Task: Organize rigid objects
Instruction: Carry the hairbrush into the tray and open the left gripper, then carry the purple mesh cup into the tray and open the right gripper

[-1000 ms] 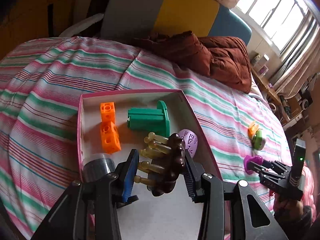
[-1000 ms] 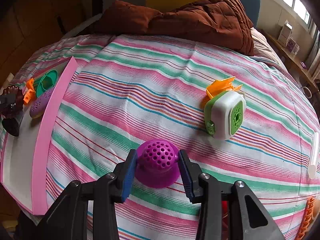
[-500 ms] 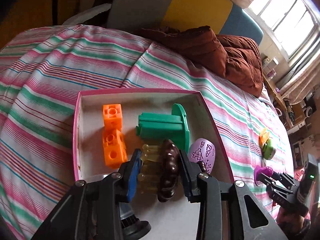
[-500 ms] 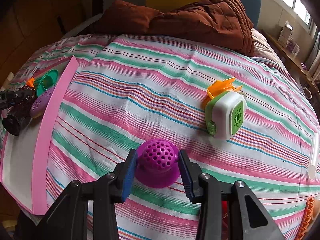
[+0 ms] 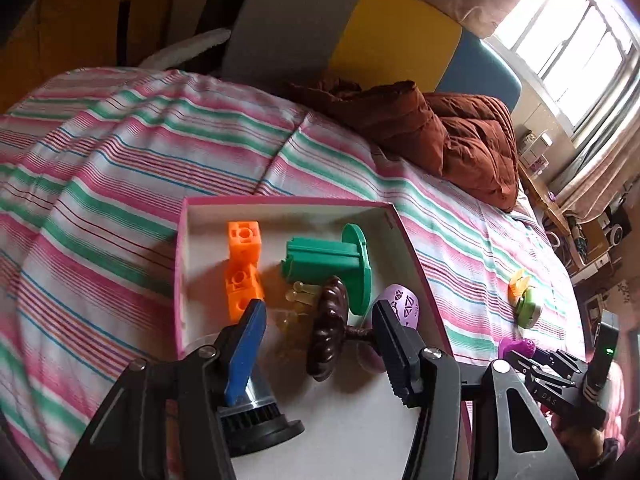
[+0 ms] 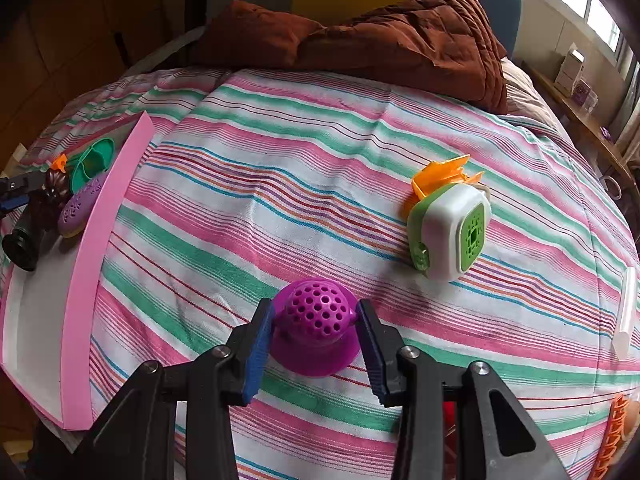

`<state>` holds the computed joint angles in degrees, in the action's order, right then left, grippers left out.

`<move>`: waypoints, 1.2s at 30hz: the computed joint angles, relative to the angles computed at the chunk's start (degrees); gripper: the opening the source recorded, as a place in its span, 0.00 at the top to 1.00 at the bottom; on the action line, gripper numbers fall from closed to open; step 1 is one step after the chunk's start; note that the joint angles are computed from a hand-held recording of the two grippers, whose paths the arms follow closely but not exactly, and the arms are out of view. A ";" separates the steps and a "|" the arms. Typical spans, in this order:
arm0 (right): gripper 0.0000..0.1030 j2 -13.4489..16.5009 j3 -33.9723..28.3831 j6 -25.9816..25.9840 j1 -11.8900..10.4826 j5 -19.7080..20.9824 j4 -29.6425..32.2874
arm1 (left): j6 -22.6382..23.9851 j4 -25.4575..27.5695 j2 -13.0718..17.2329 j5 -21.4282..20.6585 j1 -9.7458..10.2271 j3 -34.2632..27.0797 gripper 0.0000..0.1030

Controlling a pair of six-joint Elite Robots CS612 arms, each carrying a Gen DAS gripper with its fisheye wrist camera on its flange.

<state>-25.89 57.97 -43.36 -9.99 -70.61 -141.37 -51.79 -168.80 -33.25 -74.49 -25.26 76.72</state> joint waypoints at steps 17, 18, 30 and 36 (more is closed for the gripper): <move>0.60 -0.07 0.23 0.40 0.08 -0.73 -0.45 | 3.60 2.68 -4.11 13.60 -7.96 6.40 0.31; 0.60 -0.11 0.32 0.38 0.09 -0.79 -0.54 | 3.96 3.24 -4.10 13.88 -8.21 6.31 0.31; 0.60 -0.29 1.13 -0.59 0.23 -1.34 -2.33 | 3.36 5.99 -4.36 14.69 -9.54 6.71 0.29; 0.60 -0.27 1.30 -0.97 0.37 -2.01 -2.92 | 3.46 6.28 -4.33 14.10 -9.63 6.79 0.29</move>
<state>-26.16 59.27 -44.33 -9.61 -72.62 -144.29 -48.33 -162.52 -37.58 -60.39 -34.89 83.52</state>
